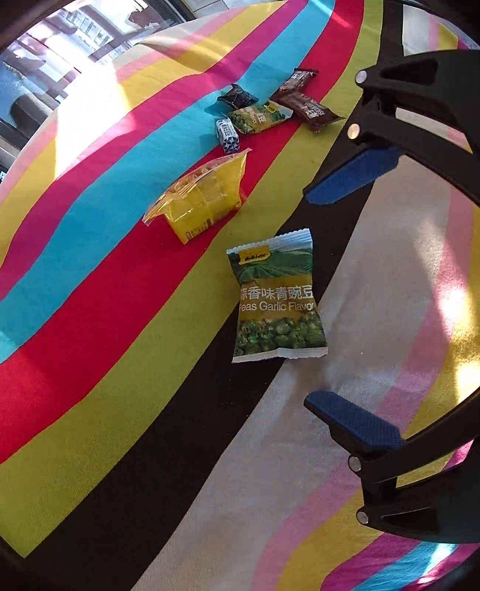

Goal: Organize snacks

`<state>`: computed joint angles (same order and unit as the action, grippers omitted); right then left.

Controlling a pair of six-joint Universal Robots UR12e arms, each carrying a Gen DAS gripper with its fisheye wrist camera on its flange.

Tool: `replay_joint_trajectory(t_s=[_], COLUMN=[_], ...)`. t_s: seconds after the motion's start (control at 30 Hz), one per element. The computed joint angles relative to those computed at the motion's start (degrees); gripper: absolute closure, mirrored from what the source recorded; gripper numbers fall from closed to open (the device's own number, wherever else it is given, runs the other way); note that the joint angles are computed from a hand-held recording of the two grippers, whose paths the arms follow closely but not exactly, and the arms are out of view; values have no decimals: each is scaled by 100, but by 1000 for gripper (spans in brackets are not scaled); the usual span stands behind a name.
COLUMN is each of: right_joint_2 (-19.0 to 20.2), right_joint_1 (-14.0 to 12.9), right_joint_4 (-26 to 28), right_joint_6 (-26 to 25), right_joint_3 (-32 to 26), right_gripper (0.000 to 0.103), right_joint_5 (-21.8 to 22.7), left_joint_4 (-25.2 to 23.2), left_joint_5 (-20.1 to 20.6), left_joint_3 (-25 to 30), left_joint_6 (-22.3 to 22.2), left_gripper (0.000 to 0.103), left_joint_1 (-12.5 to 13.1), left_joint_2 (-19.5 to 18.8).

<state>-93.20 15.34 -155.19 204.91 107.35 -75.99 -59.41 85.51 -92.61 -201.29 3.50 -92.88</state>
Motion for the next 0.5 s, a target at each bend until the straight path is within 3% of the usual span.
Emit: replay_joint_trajectory(t_s=[0.1,0.13,0.27,0.37,0.47,0.5], right_joint_2=[-17,-23,-57,-74,-82,-77], right_joint_1=[-28,-39,-81,-99,-116,-121], right_joint_4=[-112,-155,-429,-587,-639,-630], right_joint_6=[-118,-149,-179,-147,-151,-156], right_joint_3=[36,52,139,184,201,195], right_gripper=[55,54,54,53,53,53], right_joint_5=[220,292,530,596,661,681], left_joint_4=[-1078,-1236,-1725,-1710,-1398,-1158], left_joint_5=[1184,1328,1269,1291,1420,1520], left_joint_3=[705,861,1206,1213,1046,920], left_joint_6=[-492,-571,-1032,-1053,-947,-868], left_gripper=[2,1,1,1,3,15], left_joint_1=[-378,-440,-395,-378,-417,-448], left_joint_2=[-480,-594,-781,-774,-679,-602])
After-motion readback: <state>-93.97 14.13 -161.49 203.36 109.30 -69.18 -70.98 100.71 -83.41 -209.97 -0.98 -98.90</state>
